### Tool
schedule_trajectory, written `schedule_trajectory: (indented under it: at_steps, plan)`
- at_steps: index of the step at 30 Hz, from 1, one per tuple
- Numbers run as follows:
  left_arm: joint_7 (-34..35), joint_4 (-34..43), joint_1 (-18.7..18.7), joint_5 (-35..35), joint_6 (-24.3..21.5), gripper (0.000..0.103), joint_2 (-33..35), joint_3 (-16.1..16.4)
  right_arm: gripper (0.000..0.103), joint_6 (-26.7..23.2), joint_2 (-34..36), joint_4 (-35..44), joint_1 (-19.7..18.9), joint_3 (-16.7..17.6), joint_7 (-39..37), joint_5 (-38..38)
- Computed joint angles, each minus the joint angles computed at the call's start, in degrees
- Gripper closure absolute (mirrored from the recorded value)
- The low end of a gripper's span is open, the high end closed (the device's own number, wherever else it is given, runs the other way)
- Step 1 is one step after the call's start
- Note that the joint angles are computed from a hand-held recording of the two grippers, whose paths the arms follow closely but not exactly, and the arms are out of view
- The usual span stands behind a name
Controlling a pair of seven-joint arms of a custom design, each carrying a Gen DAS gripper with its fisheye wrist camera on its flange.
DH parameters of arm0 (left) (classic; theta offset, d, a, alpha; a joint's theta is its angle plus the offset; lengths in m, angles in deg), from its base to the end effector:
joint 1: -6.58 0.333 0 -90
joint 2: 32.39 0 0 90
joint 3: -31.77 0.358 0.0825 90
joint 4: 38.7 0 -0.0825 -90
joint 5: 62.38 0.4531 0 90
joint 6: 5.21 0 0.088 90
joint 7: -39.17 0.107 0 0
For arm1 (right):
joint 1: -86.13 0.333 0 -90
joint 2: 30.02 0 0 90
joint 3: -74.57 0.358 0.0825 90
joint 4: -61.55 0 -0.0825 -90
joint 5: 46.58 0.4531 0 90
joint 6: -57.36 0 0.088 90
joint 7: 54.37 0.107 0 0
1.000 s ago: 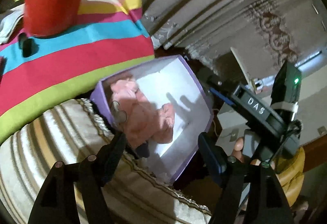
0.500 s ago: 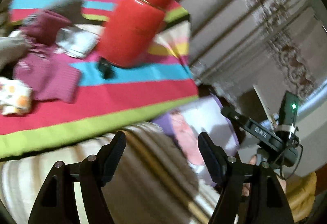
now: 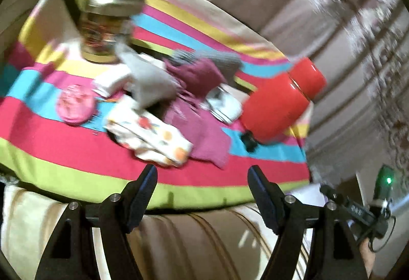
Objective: Organize soft objects
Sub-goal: 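Grasp the grey sock with the left tool while the right tool grasps the houndstooth cap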
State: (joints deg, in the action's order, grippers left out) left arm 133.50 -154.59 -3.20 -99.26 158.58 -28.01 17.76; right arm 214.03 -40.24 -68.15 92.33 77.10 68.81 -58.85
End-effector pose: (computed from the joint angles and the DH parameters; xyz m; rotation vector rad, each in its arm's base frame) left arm 0.6315 -0.2386 0.5010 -2.0525 1.9152 -1.2382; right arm 0.5789 0.0982 0.5158 -1.5659 2.0293 -0.5359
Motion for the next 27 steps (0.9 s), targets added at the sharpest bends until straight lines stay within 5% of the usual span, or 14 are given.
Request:
schedule_trajectory:
  at_steps: [8,19,27]
  plan:
    - [-5.92,2.12,1.42,4.17,1.79,0.029,2.3,1.51,0.032,-0.4,4.3,4.4,2.45,0.2,-3.96,1.76]
    - [-26.89,11.83,0.05,29.47,-1.01,0.032,9.34,6.15,0.032,-0.72,10.93,12.97,5.43,0.1,-11.01,4.21]
    - [-26.82,19.9,-3.74,49.79,-2.59,0.033,14.06,8.44,0.032,-2.36,17.98,23.76,7.37,-0.09,-15.95,5.02]
